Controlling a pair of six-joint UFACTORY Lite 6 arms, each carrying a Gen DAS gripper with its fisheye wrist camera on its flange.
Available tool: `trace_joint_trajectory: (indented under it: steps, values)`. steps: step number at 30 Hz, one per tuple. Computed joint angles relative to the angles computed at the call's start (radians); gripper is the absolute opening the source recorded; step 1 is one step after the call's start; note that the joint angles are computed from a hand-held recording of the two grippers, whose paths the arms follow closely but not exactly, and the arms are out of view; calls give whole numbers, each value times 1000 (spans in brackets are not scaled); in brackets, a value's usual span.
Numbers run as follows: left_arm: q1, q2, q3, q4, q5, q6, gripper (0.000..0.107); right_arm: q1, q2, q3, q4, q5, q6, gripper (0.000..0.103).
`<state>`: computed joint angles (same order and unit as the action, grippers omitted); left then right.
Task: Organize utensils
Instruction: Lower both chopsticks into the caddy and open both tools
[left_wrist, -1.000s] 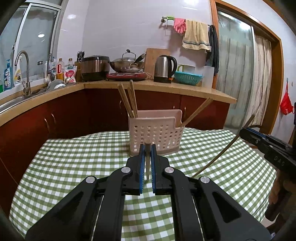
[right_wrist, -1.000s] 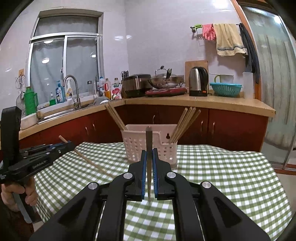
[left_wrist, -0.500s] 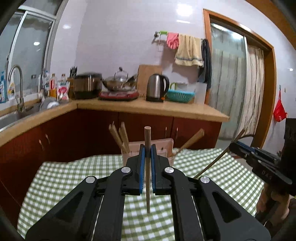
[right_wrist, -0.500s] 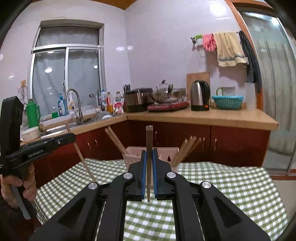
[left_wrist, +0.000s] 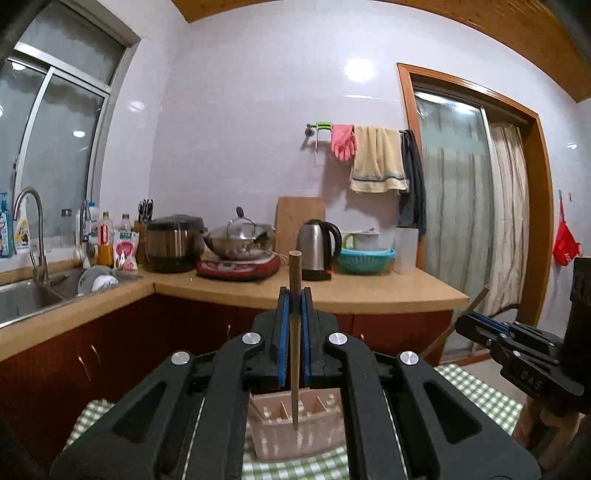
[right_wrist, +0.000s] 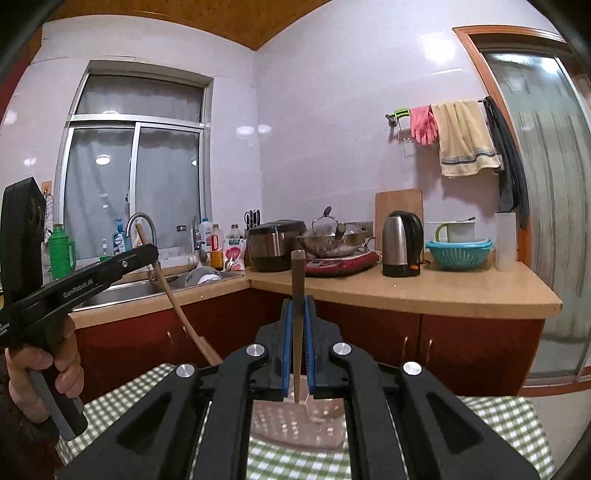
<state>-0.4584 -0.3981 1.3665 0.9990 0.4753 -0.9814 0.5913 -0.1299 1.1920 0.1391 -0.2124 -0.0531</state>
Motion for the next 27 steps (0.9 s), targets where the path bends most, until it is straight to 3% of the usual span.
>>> trace_joint_trajectory:
  steps: [8,18,21,27]
  values:
    - [105,151,54,114,-107,-126,7,-38,170,163,-148,2,121,7]
    - [184,263,-23,389,-186,-434,6,-69,359,250,-329,18,315,7]
    - [206,276,-50,441,-208,-498,7,-58,393,255,-226,24,208,7]
    - [233,304,-76,430,-234,-505,7,-57,448,290,-235,58,227,7]
